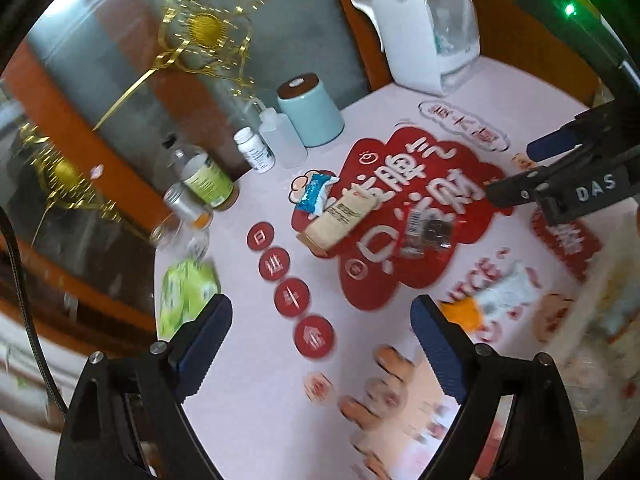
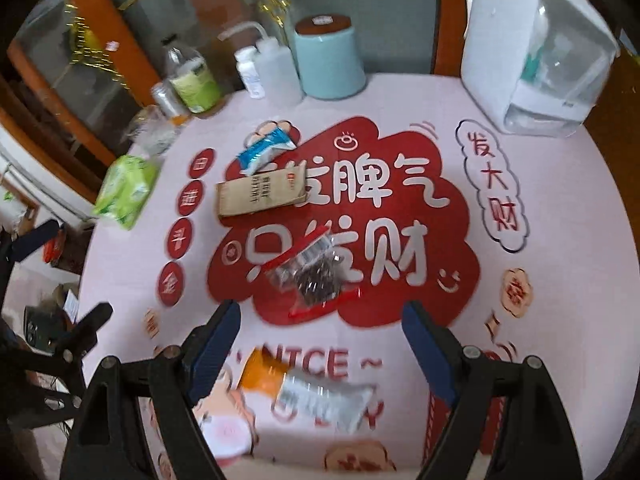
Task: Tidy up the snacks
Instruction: 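Move both tools back toward the brown biscuit bar and dark snack bag, then grasp the red-labelled bag of dark snacks with the right tool while the left tool grasps the brown biscuit bar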
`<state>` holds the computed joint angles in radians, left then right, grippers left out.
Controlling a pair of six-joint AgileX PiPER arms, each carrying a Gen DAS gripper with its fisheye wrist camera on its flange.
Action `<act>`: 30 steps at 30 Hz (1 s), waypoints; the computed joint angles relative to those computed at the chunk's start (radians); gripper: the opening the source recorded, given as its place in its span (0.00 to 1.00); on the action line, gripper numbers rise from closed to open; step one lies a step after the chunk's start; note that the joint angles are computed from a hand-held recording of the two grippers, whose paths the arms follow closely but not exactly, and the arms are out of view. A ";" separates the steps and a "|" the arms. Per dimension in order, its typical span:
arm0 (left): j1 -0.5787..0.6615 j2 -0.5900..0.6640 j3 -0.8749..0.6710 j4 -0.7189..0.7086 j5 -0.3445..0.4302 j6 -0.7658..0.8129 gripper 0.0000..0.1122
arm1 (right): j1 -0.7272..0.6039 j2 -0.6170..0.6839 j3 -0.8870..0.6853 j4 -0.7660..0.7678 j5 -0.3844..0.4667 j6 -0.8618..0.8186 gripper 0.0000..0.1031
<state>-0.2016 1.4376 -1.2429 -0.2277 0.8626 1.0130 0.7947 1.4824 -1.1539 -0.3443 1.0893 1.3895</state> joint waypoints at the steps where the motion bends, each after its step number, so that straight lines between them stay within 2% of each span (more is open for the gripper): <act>1: -0.010 0.060 -0.036 0.005 -0.014 0.004 0.80 | -0.039 0.023 0.018 0.027 -0.052 -0.029 0.81; 3: -0.024 0.185 -0.128 0.005 -0.002 0.004 0.80 | -0.088 0.066 0.042 0.071 -0.124 -0.084 0.81; 6: -0.047 0.302 -0.212 0.020 0.014 -0.001 0.80 | -0.121 0.172 0.030 0.101 -0.161 -0.157 0.81; 10: -0.082 0.437 -0.284 0.044 -0.031 0.028 0.80 | -0.146 0.250 0.023 0.133 -0.198 -0.234 0.81; 13: -0.103 0.533 -0.362 0.063 -0.006 0.038 0.80 | -0.157 0.293 0.012 0.157 -0.207 -0.291 0.81; 16: -0.133 0.620 -0.429 0.123 -0.021 0.008 0.80 | -0.157 0.329 0.001 0.175 -0.193 -0.342 0.66; 18: -0.146 0.680 -0.489 0.148 -0.015 -0.010 0.80 | -0.146 0.326 0.003 0.146 -0.183 -0.339 0.60; 23: -0.162 0.785 -0.615 0.164 0.031 -0.013 0.80 | -0.191 0.274 0.078 0.122 -0.211 -0.281 0.59; 26: -0.169 0.854 -0.711 0.162 0.091 -0.018 0.80 | -0.232 0.228 0.141 0.128 -0.262 -0.265 0.59; 30: -0.176 0.932 -0.817 0.159 0.162 -0.023 0.80 | -0.242 0.211 0.166 0.111 -0.277 -0.220 0.59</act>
